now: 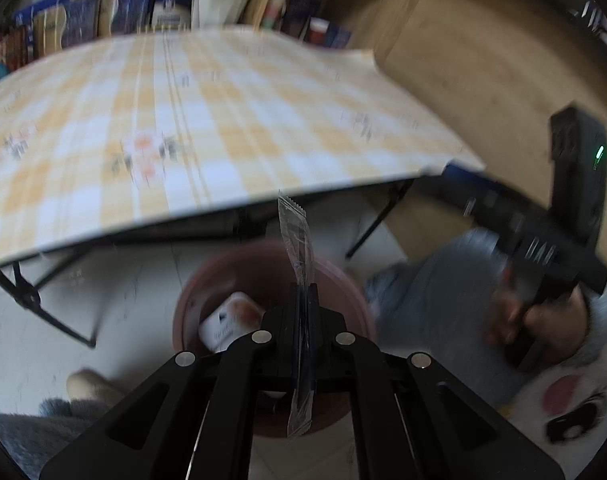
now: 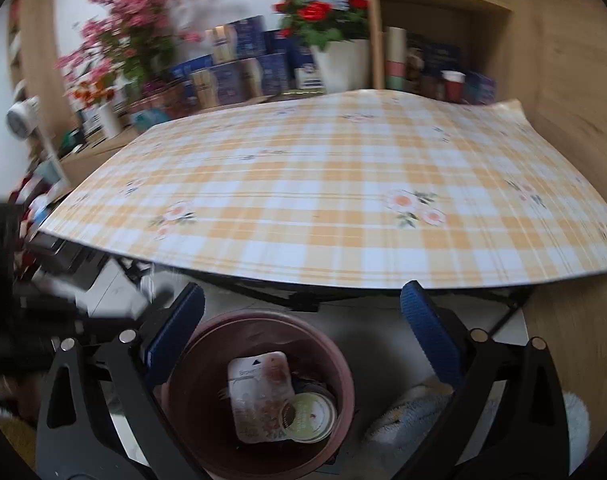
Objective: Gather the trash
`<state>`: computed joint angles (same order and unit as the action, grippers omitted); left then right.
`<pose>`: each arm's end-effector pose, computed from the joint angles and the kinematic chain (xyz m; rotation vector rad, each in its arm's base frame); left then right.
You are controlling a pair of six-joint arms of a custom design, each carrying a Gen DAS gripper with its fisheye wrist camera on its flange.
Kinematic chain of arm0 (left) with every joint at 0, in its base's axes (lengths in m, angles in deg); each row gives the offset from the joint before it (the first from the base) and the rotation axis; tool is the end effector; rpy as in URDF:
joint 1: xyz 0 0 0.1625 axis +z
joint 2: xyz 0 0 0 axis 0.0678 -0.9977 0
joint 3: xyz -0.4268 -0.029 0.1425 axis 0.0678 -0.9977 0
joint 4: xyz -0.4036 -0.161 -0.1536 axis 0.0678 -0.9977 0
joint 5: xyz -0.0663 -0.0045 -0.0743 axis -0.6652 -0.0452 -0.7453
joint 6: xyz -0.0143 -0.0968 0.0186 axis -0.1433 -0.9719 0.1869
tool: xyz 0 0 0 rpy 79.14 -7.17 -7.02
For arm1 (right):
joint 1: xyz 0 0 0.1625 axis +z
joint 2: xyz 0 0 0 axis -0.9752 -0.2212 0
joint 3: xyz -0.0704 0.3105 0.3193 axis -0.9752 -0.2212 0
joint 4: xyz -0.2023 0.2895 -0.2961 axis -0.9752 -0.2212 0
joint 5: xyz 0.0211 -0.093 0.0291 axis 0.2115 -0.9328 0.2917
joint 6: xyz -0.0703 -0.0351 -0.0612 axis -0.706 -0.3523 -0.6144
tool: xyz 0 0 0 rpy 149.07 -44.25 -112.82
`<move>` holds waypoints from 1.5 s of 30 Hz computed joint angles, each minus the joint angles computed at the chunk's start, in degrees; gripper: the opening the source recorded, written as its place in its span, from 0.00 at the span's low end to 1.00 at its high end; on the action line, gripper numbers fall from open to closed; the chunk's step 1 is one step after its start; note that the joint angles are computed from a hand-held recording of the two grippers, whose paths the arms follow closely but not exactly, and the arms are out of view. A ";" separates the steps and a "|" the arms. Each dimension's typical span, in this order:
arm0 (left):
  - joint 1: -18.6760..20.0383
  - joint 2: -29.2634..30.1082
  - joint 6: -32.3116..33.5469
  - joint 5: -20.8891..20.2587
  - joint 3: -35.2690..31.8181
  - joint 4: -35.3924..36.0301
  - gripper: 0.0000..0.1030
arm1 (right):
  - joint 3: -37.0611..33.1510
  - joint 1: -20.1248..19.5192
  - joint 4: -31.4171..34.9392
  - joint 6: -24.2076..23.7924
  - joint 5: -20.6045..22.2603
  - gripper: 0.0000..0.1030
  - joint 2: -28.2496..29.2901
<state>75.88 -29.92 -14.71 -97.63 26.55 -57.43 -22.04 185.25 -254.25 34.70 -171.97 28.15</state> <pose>-0.0034 -0.8534 0.2960 1.0652 2.7380 -0.2738 0.3249 -0.7832 -0.0041 0.2367 -2.2466 1.0878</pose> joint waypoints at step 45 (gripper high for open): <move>0.22 2.77 -9.28 10.46 -2.22 -5.17 0.91 | -2.75 -0.44 5.95 4.01 -3.81 0.94 1.46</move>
